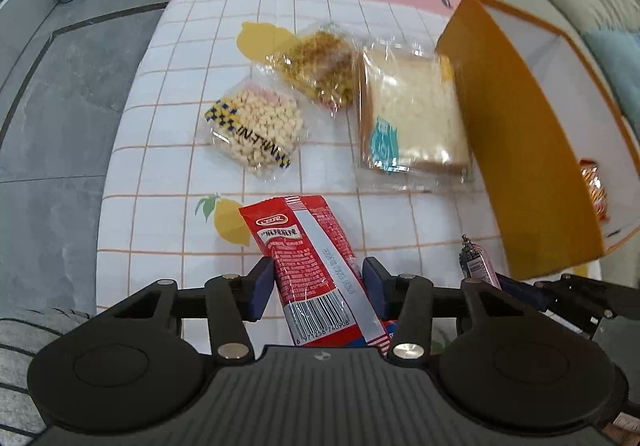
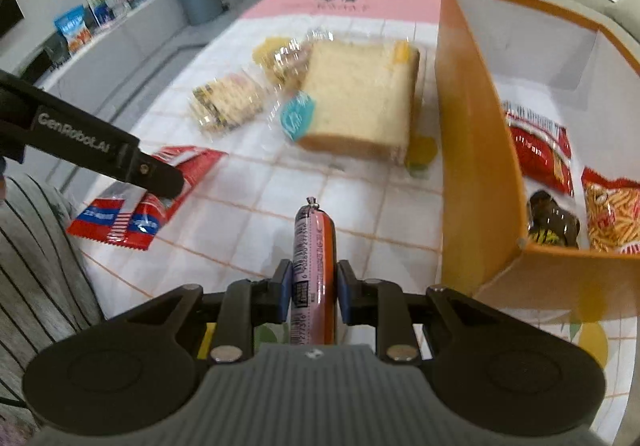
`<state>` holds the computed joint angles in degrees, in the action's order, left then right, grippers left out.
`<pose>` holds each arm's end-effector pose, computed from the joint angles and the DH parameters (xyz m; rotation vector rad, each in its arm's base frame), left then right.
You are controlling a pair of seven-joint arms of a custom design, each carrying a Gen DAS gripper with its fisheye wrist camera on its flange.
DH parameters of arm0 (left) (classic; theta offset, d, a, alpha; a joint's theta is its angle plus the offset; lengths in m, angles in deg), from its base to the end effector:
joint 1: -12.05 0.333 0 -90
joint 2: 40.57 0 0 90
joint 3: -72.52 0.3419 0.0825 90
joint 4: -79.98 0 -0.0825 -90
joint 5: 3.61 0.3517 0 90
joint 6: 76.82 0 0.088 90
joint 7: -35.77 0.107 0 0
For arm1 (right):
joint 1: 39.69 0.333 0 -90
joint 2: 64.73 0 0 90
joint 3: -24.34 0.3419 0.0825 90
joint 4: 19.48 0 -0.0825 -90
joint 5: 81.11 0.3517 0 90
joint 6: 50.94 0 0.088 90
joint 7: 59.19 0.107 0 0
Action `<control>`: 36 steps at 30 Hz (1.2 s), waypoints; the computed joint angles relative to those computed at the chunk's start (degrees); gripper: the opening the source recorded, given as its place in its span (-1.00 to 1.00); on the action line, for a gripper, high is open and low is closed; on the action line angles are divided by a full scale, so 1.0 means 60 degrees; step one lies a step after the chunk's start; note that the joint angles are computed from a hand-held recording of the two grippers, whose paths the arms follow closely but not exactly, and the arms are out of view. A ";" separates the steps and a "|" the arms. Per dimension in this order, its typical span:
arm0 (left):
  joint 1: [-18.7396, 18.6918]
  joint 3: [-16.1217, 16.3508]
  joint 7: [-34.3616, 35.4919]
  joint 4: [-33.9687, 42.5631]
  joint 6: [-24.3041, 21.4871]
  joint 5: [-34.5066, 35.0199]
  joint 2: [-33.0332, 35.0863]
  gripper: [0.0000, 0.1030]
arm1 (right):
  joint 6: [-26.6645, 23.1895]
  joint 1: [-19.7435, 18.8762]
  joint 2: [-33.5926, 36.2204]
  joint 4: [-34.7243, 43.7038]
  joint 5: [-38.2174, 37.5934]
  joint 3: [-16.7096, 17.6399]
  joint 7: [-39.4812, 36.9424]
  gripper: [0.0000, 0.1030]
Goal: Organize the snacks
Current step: 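Carry the sausage and red pack over the orange box and release both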
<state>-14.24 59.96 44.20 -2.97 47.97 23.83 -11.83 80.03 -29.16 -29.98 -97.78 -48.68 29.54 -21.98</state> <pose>0.5788 -0.4024 0.4641 -2.4985 1.3870 -0.4583 0.7102 0.1951 0.4356 -2.3755 0.8809 -0.0455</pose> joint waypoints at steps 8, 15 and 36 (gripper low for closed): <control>-0.0290 0.0217 -0.0634 -0.0104 0.0061 0.0659 -0.0086 -0.02 | 0.0360 -0.0223 -0.0225 -0.0188 0.0619 0.0152 -0.0256 -0.58; -0.0351 0.0393 -0.1777 -0.0871 0.1221 0.1718 -0.0616 -0.03 | 0.0404 -0.0684 -0.0190 0.0004 0.1845 0.0515 -0.0500 -0.58; -0.0436 0.0711 -0.2232 0.0688 0.3345 0.2699 0.0322 -0.09 | 0.1197 -0.1598 0.1893 0.3368 0.2502 0.0158 0.2518 -0.58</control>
<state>-16.86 64.23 30.80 1.16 68.04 40.02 -9.90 87.21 -38.75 -18.62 -77.57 -33.67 30.49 -6.87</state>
